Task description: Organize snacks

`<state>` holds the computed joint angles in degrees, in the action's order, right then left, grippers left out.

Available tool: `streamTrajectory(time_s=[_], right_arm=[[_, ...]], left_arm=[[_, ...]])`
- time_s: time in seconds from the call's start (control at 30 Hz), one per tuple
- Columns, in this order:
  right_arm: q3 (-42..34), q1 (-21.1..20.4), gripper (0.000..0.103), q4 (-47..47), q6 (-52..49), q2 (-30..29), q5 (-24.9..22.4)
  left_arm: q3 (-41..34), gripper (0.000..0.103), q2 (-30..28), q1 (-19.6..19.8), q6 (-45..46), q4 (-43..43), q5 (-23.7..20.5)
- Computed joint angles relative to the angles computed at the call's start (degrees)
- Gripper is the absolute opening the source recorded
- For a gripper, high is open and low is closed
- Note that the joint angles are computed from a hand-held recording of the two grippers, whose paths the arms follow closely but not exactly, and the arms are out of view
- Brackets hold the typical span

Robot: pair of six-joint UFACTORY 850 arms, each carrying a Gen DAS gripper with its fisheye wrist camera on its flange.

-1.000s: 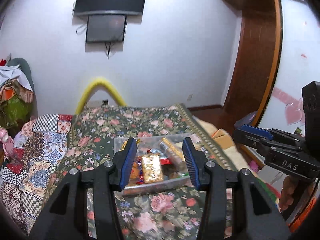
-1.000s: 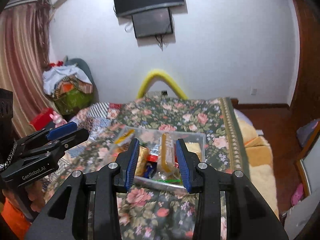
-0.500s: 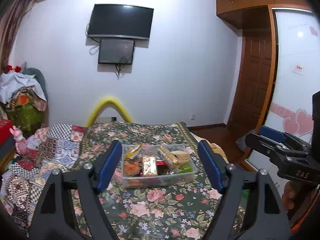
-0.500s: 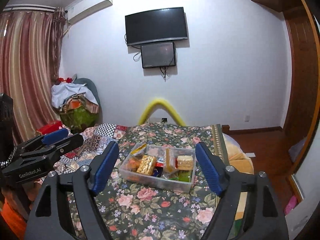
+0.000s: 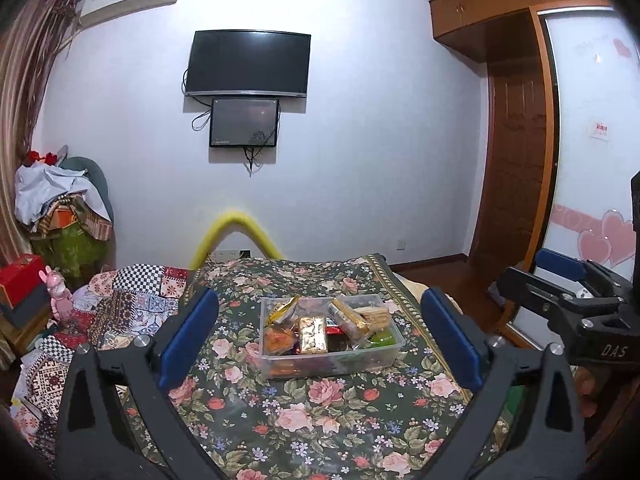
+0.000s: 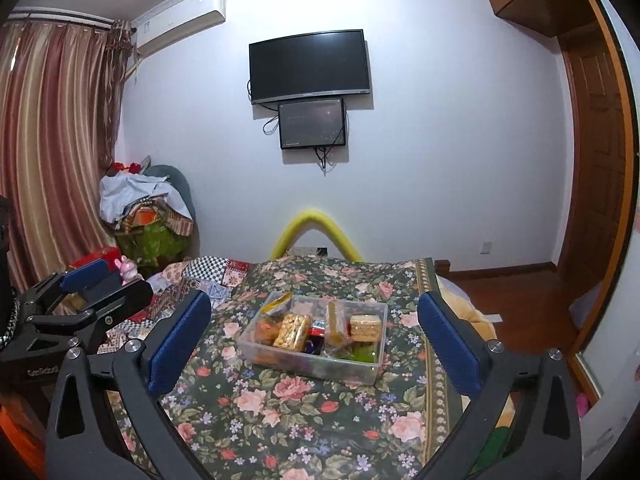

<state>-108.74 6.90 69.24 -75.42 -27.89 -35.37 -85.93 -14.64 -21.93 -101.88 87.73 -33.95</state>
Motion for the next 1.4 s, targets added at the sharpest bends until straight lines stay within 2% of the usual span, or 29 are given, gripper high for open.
streamTrajectory(time_s=[0.4,1.4], right_arm=[[2.3,-0.7,0.103,1.6,-0.8,1.3,-0.1],[3.6,-0.7,0.103,4.7,-3.4,2.8,1.5]], left_arm=[[0.1,0.103,0.2,-0.4,0.2,-0.3,-0.8],[0.7,0.103,1.0,-0.4,1.9,-1.1,1.5]])
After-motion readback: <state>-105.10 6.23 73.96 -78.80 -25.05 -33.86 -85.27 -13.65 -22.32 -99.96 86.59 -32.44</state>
